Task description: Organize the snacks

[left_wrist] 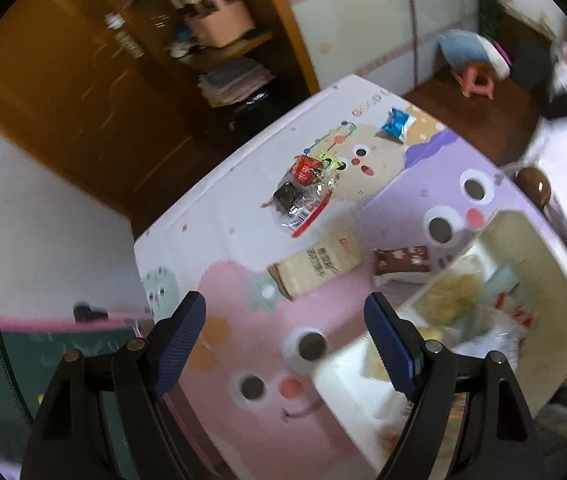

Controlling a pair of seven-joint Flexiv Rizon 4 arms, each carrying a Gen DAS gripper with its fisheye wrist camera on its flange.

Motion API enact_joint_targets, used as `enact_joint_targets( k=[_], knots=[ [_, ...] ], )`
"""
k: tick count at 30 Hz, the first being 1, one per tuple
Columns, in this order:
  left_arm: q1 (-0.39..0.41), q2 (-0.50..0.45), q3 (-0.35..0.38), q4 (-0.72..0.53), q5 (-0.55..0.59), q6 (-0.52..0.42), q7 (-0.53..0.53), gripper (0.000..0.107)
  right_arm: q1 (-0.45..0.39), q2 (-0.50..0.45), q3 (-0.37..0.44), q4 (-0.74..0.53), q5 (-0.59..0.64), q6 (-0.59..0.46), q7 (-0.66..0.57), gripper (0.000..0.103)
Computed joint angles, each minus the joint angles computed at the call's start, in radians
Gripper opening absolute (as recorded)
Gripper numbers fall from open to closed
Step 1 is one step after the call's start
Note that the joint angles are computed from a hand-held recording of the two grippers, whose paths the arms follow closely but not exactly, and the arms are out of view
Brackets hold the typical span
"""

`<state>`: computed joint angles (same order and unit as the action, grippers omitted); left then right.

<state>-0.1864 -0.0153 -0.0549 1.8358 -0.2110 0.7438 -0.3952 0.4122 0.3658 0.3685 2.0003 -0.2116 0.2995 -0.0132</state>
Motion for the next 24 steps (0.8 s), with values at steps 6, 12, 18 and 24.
enact_joint_targets(
  k=[6,12,18,24],
  knots=[
    [-0.010,-0.212,-0.040,-0.162,0.101,-0.084,0.070,0.081,-0.075,-0.033,-0.089,0.071,0.021,0.122,-0.023,0.065],
    [-0.047,-0.383,-0.035,-0.262,0.221,-0.135,0.111,0.081,-0.174,-0.112,-0.155,0.193,0.055,0.342,0.044,0.065],
    [-0.068,-0.459,-0.031,-0.279,0.270,-0.117,0.178,0.081,-0.242,-0.218,-0.199,0.275,0.061,0.549,0.113,0.065],
    [-0.068,-0.499,-0.037,-0.306,0.239,-0.167,0.206,0.082,-0.269,-0.310,-0.230,0.283,0.082,0.622,0.133,0.065]
  ],
)
